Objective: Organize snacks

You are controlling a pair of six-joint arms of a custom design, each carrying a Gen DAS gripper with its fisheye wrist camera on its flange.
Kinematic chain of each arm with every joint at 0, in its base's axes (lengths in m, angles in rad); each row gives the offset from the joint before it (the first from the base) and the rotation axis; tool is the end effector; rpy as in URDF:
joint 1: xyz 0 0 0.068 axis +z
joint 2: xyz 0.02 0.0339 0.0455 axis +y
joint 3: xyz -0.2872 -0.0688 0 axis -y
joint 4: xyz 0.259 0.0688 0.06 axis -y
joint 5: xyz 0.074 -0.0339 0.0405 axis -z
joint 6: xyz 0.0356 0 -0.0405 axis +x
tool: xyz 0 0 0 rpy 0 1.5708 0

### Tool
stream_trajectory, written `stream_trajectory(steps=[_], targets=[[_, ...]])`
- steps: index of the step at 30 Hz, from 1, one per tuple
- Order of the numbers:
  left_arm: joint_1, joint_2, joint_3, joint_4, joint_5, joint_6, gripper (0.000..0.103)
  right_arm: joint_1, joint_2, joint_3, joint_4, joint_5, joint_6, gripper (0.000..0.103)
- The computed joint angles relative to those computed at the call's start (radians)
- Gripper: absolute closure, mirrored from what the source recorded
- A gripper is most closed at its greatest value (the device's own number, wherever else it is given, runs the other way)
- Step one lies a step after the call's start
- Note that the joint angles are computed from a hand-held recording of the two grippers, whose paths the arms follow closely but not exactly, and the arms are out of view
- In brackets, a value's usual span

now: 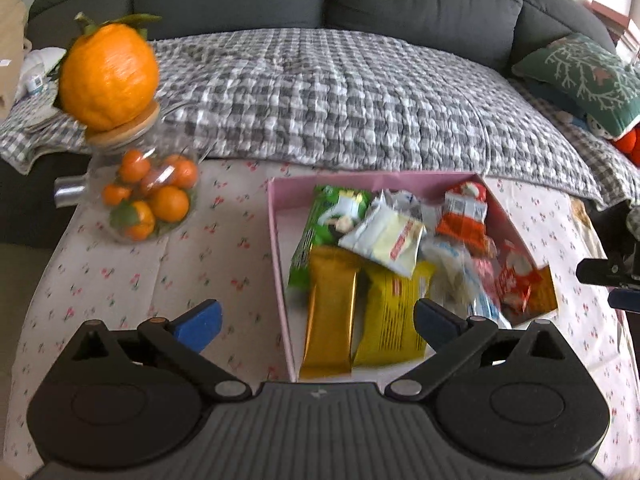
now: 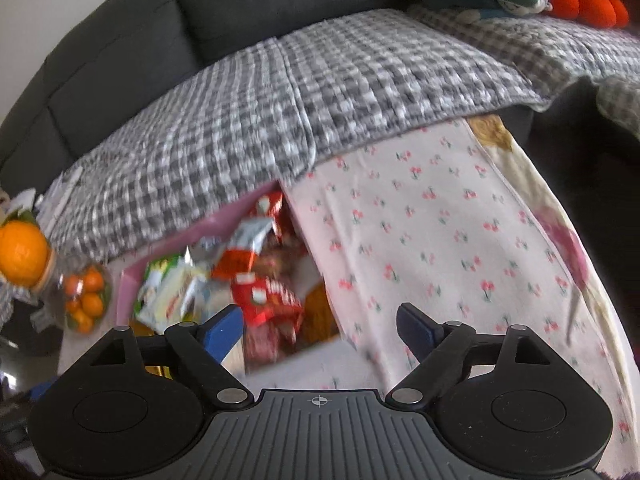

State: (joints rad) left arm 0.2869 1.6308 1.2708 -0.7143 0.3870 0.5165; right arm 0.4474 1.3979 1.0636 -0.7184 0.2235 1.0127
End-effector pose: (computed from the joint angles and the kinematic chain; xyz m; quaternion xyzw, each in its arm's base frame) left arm 0.3411 0.0866 0.2710 0.1559 0.9396 -0.0773 0.2948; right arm 0.2638 0.1178 0.2737 0.2953 0.9145 0.0894 0.2616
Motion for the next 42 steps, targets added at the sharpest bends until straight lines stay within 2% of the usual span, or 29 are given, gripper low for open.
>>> stream_trajectory(steps=[10, 13, 16, 24, 31, 42], targets=[[0.099, -0.109, -0.057, -0.131, -0.007, 0.068, 0.001, 0.179, -0.049, 0.026, -0.153, -0.008, 0.115, 0.016], [0.121, -0.151, -0.102, -0.145, 0.004, 0.09, 0.001, 0.25, -0.043, 0.045, -0.201, 0.043, 0.144, 0.009], [0.127, -0.191, -0.147, -0.141, -0.024, 0.106, 0.001, 0.306, -0.016, 0.065, -0.267, 0.078, 0.166, 0.009], [0.117, -0.298, -0.221, -0.089, -0.069, 0.143, 0.0, 0.371, 0.007, 0.092, -0.34, 0.114, 0.171, 0.009], [0.102, -0.286, -0.237, -0.151, -0.097, 0.177, 0.0, 0.375, 0.024, 0.113, -0.39, 0.12, 0.169, 0.008], [0.1, -0.317, -0.259, -0.179, -0.123, 0.191, 0.0, 0.405, 0.05, 0.153, -0.426, 0.104, 0.107, 0.008]])
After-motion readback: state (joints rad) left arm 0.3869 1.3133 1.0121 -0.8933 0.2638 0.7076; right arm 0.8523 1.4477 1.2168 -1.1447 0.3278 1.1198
